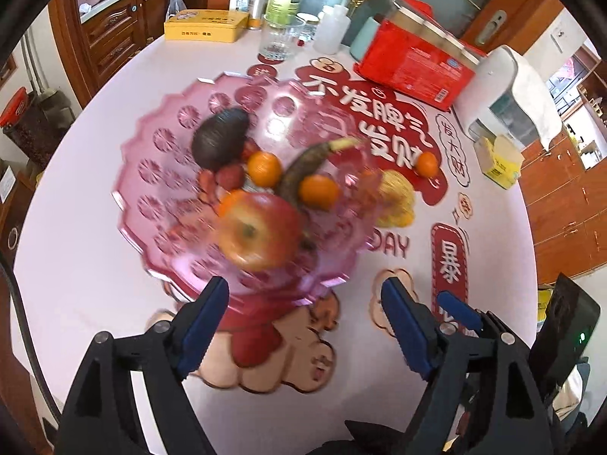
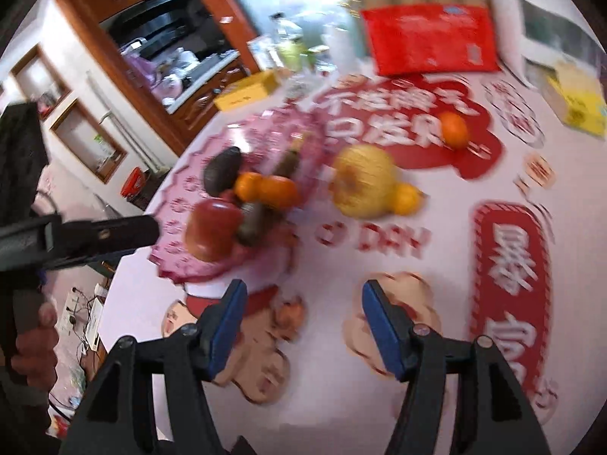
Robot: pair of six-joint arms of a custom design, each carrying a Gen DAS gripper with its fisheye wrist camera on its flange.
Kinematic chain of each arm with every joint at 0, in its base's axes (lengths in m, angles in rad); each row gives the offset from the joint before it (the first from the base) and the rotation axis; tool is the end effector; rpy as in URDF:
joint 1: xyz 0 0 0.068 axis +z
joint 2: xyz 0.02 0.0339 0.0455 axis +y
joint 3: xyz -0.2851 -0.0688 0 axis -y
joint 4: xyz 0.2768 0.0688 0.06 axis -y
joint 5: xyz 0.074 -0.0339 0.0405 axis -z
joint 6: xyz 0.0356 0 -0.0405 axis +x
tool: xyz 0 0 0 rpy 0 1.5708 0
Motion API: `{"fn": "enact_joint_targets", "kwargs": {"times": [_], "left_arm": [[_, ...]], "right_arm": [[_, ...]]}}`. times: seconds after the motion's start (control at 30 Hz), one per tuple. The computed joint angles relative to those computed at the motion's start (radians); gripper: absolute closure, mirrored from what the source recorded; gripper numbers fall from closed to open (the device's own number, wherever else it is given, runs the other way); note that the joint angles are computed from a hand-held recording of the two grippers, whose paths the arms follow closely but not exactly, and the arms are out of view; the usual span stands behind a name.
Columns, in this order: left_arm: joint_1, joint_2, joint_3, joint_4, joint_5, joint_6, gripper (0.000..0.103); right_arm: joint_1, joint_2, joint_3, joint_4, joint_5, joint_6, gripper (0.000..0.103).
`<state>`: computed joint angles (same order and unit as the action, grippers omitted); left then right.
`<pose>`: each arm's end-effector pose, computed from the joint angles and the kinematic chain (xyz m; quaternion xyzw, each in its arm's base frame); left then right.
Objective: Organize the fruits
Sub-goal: 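Withdraw both tools and move toward the spotted pear and oranges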
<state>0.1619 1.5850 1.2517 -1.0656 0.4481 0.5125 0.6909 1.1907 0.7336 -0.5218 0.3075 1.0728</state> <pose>0.3216 0.0369 0.2602 0.1882 0.9532 -0.1812 0.1522 0.1990 0.1506 0.2204 0.2233 0.9196 0.1293 0.2963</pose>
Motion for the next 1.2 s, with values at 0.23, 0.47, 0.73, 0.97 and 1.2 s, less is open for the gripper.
{"fn": "enact_joint_targets", "kwargs": {"times": [0.23, 0.47, 0.73, 0.97, 1.2], "left_arm": [[-0.116, -0.184, -0.198, 0.039, -0.009, -0.16, 0.015], [-0.265, -0.293, -0.313, 0.152, -0.063, -0.413, 0.015], [-0.44, -0.269, -0.322, 0.332, -0.168, -0.736, 0.014], [-0.514, -0.15, -0.257, 0.417, -0.252, -0.913, 0.014], [-0.525, -0.032, -0.216, 0.496, -0.27, -1.079, 0.014]], "right_arm": [[-0.099, -0.288, -0.146, -0.212, -0.056, -0.049, 0.04], [-0.435, -0.497, -0.2, -0.363, -0.224, -0.385, 0.04], [-0.907, -0.363, -0.111, -0.304, -0.451, -0.9, 0.04], [-0.998, -0.149, -0.019, -0.175, -0.525, -1.023, 0.04], [-0.961, 0.041, 0.065, -0.034, -0.528, -1.05, 0.039]]}}
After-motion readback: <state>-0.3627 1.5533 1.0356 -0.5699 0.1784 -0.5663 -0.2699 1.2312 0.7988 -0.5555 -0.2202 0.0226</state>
